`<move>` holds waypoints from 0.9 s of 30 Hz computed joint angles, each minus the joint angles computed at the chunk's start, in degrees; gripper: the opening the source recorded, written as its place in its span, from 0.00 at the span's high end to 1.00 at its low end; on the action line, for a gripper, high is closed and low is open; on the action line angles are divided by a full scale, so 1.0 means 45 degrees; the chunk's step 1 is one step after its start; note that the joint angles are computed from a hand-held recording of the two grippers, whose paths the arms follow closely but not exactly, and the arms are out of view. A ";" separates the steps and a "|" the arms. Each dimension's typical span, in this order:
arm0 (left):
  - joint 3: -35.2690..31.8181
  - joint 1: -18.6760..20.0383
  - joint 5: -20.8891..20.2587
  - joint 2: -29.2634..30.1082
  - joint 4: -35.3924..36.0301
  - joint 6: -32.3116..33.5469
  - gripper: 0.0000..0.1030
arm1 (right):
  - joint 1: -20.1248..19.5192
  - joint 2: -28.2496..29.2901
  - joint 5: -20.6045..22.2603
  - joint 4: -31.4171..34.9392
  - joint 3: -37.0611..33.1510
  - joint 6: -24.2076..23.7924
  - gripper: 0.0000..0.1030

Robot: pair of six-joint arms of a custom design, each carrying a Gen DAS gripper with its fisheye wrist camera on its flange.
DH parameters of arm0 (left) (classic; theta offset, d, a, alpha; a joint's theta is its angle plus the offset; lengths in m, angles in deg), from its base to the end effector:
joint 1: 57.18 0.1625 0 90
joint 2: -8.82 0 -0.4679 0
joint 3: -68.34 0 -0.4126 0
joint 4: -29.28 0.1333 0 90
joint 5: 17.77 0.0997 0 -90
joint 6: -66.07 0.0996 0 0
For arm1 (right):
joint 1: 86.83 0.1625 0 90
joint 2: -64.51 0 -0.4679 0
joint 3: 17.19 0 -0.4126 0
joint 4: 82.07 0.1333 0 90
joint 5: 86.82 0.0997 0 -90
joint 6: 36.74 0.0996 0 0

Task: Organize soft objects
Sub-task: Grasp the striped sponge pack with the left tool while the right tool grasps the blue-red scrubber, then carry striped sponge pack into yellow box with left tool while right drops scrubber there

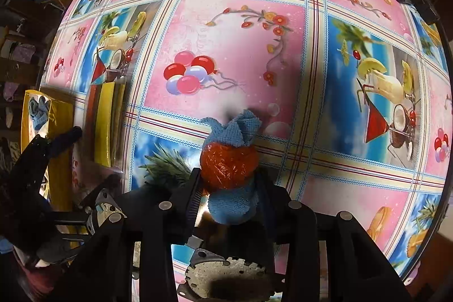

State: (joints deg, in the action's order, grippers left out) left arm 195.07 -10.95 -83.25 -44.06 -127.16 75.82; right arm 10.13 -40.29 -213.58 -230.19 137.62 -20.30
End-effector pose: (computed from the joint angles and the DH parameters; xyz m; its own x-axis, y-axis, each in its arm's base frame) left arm -0.2089 -0.4705 0.0366 -0.4948 0.7797 -0.3838 0.7811 0.5926 0.1968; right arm 0.1041 -0.2448 0.2338 -0.8065 0.2654 0.5283 0.1129 0.9463 -0.3030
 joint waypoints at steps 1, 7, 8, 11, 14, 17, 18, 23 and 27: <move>-0.0134 0.0156 -0.0541 -0.0106 0.0212 -0.0167 0.22 | -0.0026 -0.0001 0.0048 -0.0062 0.0009 -0.0065 0.60; -0.0738 0.0906 -0.2246 -0.0368 0.0345 -0.1769 0.21 | -0.0190 -0.0168 0.0304 -0.0321 0.0115 -0.0362 0.59; -0.0826 0.0778 -0.1683 -0.0224 0.0361 -0.2201 0.21 | -0.0202 -0.0210 0.0333 -0.0348 0.0133 -0.0375 0.59; -0.0981 0.0179 0.0158 0.0355 0.0573 -0.2936 0.21 | -0.0178 -0.0340 0.0341 -0.0480 0.0233 -0.0405 0.59; -0.1106 -0.0184 0.0775 0.0984 0.0635 -0.2824 0.19 | 0.0152 -0.0288 -0.0034 -0.0461 0.0314 -0.0318 0.61; -0.1055 -0.0283 0.0788 0.1143 0.0202 -0.2767 0.18 | 0.0555 -0.0305 -0.0269 -0.0507 0.0407 -0.0203 0.69; -0.1028 -0.0206 0.0416 0.1104 0.0081 -0.2379 0.31 | 0.0707 -0.0434 -0.0315 -0.0522 0.0440 -0.0164 0.69; -0.0831 0.0111 -0.0689 0.0685 -0.0025 -0.1935 0.60 | 0.1755 -0.1421 -0.0658 -0.0070 0.0356 0.0487 0.69; -0.0656 0.0298 -0.1327 0.0076 -0.0193 -0.2221 0.60 | 0.2986 -0.2047 -0.1123 0.0968 0.0172 0.1622 0.69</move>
State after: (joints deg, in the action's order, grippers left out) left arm 192.12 -9.61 -89.23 -43.72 -128.02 65.83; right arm 23.57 -49.50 -218.63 -225.83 138.39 -13.00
